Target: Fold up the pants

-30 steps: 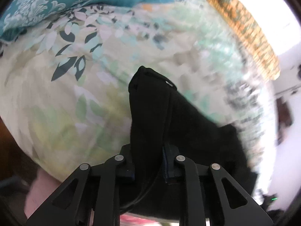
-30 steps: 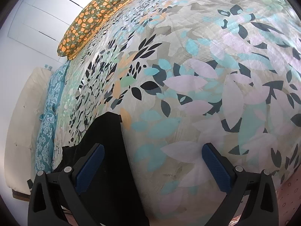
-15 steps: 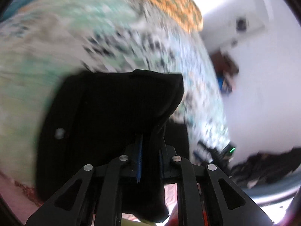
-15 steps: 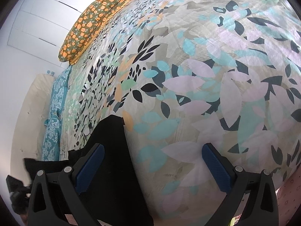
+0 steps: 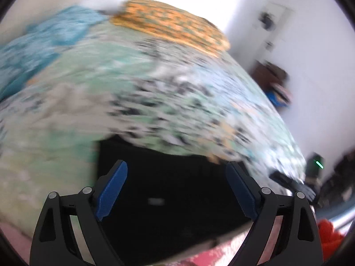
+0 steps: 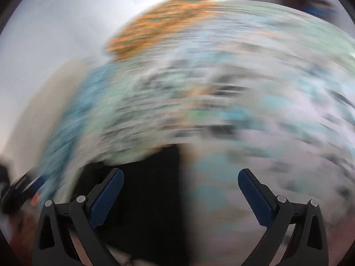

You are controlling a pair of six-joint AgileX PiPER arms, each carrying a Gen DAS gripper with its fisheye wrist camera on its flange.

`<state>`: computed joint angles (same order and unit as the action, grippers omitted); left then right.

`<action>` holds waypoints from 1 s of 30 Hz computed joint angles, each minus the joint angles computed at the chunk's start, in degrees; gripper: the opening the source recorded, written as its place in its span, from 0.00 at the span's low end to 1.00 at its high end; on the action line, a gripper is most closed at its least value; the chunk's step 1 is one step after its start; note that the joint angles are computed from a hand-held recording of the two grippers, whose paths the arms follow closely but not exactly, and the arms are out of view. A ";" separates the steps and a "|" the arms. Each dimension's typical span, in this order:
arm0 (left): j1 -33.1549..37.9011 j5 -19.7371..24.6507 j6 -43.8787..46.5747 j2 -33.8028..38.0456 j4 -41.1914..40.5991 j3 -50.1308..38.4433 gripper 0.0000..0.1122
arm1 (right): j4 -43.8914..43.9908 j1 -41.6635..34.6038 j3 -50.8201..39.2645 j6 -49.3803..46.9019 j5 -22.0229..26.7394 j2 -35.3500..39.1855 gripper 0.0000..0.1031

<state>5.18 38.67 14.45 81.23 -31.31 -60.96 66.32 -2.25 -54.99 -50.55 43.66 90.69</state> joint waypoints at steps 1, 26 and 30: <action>2.67 -0.51 -0.59 -1.23 0.38 1.98 0.82 | 2.82 2.61 -0.63 -5.55 4.20 0.60 1.00; 11.73 -8.86 -6.48 1.31 4.25 14.23 0.80 | -3.61 18.81 -16.03 0.23 22.52 20.26 0.74; 11.74 -9.18 -8.47 2.33 5.50 13.90 0.80 | -0.50 15.53 -16.09 4.38 23.77 23.65 0.35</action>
